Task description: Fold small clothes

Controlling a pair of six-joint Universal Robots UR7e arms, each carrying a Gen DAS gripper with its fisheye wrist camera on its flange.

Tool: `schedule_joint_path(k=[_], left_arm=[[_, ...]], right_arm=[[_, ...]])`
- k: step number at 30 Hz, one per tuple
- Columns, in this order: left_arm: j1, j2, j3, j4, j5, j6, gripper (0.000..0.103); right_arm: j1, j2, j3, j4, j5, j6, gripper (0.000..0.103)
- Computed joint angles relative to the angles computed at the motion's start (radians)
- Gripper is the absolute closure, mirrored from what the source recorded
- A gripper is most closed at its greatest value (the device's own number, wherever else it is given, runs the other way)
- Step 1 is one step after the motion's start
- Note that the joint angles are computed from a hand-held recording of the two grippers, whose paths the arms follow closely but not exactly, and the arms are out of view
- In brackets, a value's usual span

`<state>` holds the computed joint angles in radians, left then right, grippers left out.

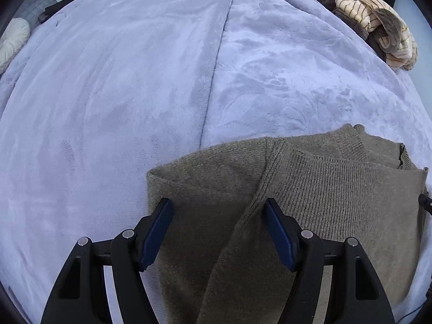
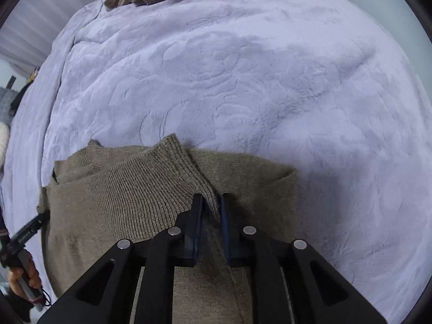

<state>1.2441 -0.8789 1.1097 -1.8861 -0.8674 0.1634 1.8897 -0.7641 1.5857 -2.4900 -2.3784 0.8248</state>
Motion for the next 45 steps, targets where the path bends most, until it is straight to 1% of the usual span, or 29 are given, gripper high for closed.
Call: schedule_joint_path(k=[1,3,4,5,8,10,12,14,16,19,21,23,27,30,32,33,35,37,38,39,40,41,42,45], left_arm=[[-0.004,-0.011,0.011,-0.013,0.023,0.021,0.032],[-0.008,-0.035,0.027,-0.021,0.044,0.045,0.032],[-0.007,-0.045,0.028,-0.015,0.04,0.046,0.032],[-0.006,-0.06,0.029,-0.001,0.031,0.04,0.032],[-0.003,-0.114,0.049,0.041,-0.007,0.018,0.032],[-0.006,-0.158,0.086,0.06,-0.025,0.001,0.032],[-0.009,-0.195,0.121,0.082,-0.052,-0.02,0.032],[-0.017,-0.244,0.183,0.104,-0.073,-0.048,0.032],[-0.02,-0.289,0.243,0.132,-0.08,-0.08,0.032],[-0.015,-0.334,0.295,0.19,-0.101,-0.145,0.032],[-0.01,-0.352,0.313,0.221,-0.105,-0.182,0.032],[-0.006,-0.374,0.334,0.25,-0.103,-0.218,0.032],[0.008,-0.407,0.356,0.289,-0.118,-0.27,0.032],[0.032,-0.414,0.35,0.314,-0.151,-0.315,0.032],[0.054,-0.41,0.336,0.329,-0.178,-0.356,0.032],[0.064,-0.408,0.332,0.329,-0.187,-0.376,0.032],[0.082,-0.408,0.323,0.321,-0.208,-0.411,0.032],[0.089,-0.407,0.319,0.303,-0.213,-0.43,0.032],[0.088,-0.409,0.322,0.297,-0.206,-0.43,0.032],[0.086,-0.411,0.325,0.292,-0.191,-0.425,0.032],[0.08,-0.411,0.33,0.288,-0.164,-0.418,0.032],[0.076,-0.41,0.334,0.287,-0.144,-0.413,0.032],[0.075,-0.41,0.339,0.286,-0.132,-0.41,0.032],[0.073,-0.408,0.352,0.287,-0.117,-0.399,0.032]], right_arm=[[0.007,-0.013,0.015,-0.001,-0.007,0.023,0.077],[0.026,-0.039,0.035,0.056,-0.042,0.068,0.076],[0.035,-0.05,0.046,0.063,-0.051,0.08,0.076],[0.047,-0.066,0.073,0.039,-0.049,0.085,0.076],[0.082,-0.099,0.141,-0.034,-0.003,0.098,0.076],[0.107,-0.105,0.172,-0.052,0.019,0.107,0.076],[0.129,-0.087,0.176,-0.068,0.035,0.12,0.076],[0.146,-0.07,0.189,-0.102,0.069,0.128,0.076],[0.164,-0.061,0.208,-0.121,0.107,0.159,0.076],[0.173,-0.056,0.245,-0.172,0.172,0.209,0.075],[0.177,-0.049,0.26,-0.19,0.204,0.24,0.071],[0.188,-0.051,0.281,-0.188,0.215,0.279,0.06],[0.192,-0.055,0.316,-0.224,0.235,0.332,0.054],[0.186,-0.058,0.355,-0.293,0.251,0.378,0.049],[0.177,-0.058,0.388,-0.367,0.257,0.411,0.043],[0.173,-0.058,0.408,-0.409,0.259,0.431,0.042],[0.158,-0.049,0.455,-0.536,0.263,0.483,0.042],[0.141,-0.032,0.494,-0.666,0.263,0.537,0.042],[0.133,-0.02,0.513,-0.737,0.261,0.56,0.045],[0.128,-0.009,0.522,-0.787,0.255,0.579,0.054],[0.128,-0.008,0.524,-0.795,0.238,0.601,0.085],[0.13,-0.01,0.516,-0.761,0.224,0.613,0.088],[0.133,-0.02,0.499,-0.698,0.215,0.616,0.088],[0.143,-0.047,0.429,-0.458,0.19,0.574,0.089]])
